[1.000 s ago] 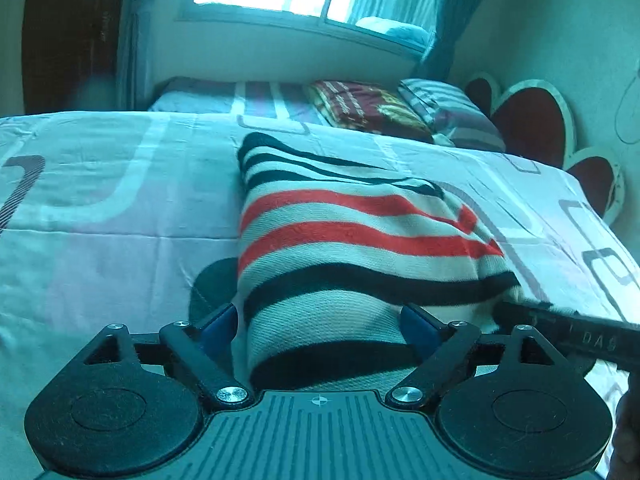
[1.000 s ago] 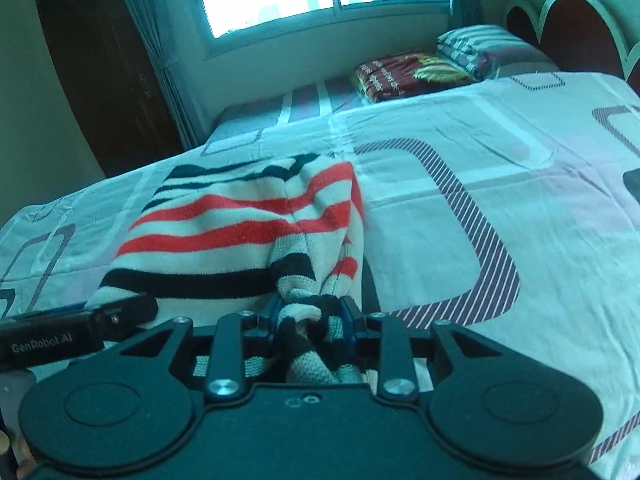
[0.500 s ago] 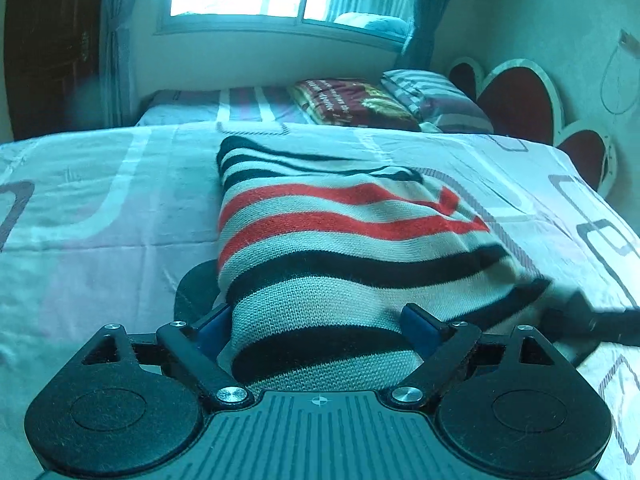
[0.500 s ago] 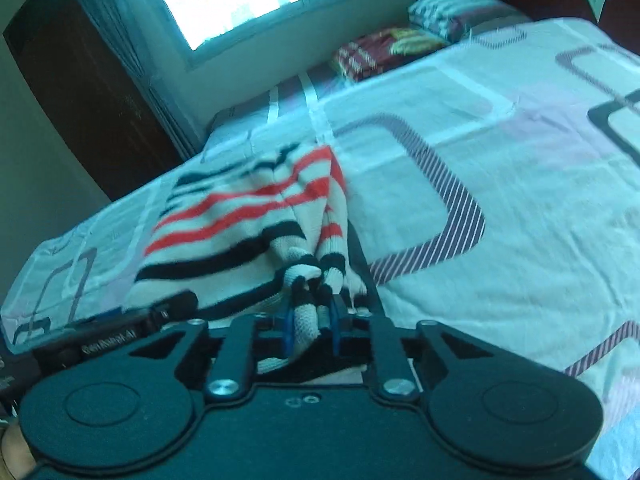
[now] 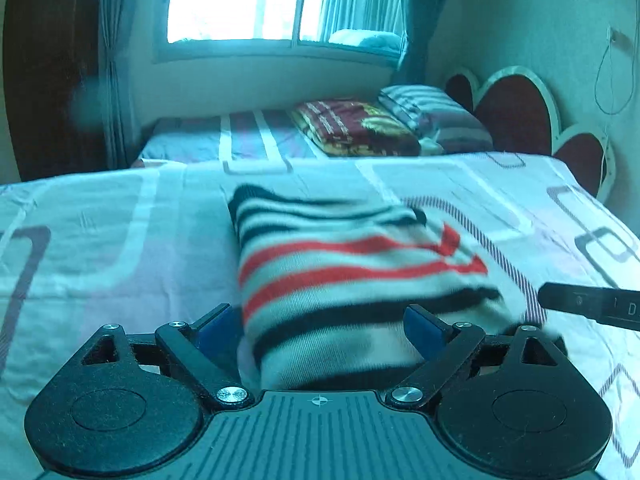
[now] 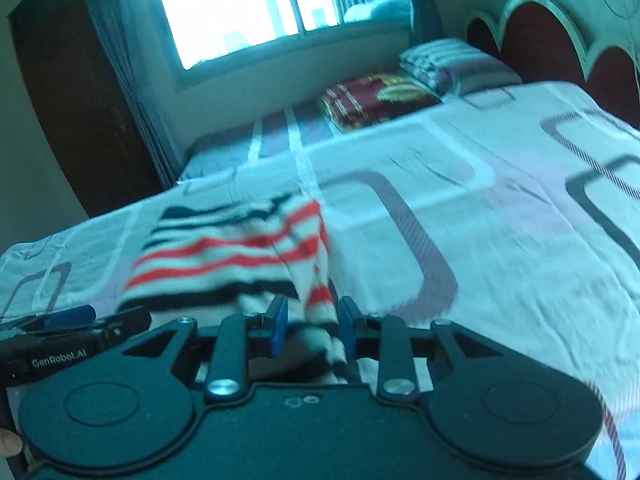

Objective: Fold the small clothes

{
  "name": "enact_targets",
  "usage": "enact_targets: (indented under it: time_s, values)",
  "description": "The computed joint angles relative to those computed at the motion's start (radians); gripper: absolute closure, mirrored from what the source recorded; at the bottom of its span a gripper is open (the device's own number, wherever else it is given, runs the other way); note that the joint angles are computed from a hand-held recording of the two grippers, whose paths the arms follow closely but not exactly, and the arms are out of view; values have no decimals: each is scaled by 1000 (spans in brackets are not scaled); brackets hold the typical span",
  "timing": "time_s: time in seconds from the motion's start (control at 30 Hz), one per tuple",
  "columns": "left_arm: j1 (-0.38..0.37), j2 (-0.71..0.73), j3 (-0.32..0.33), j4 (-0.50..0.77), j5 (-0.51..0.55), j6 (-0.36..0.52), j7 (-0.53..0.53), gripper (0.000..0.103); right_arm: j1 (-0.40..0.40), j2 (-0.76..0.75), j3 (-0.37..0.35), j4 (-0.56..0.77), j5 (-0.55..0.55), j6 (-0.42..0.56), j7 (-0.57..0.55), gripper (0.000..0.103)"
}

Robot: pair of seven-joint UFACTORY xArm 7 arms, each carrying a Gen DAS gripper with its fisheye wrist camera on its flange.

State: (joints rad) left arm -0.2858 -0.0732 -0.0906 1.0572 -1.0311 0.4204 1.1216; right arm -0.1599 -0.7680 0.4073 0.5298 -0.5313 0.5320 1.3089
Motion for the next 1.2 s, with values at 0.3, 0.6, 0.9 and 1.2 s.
enact_targets:
  time_s: [0.3, 0.6, 0.9, 1.2]
  values:
    - [3, 163, -58, 154, 222, -81, -196, 12, -136, 282, 49, 141, -157, -127, 64, 77]
    - [68, 233, -100, 178, 317, 0, -365, 12, -30, 328, -50, 107, -285, -64, 38, 92]
    - [41, 311, -108, 309, 406, -80, -493, 12, -45, 402, -79, 247, -405, -83, 67, 81]
    - [53, 483, -105, 460, 624, 2, -794, 12, 6, 630, -196, 352, -498, -101, 118, 83]
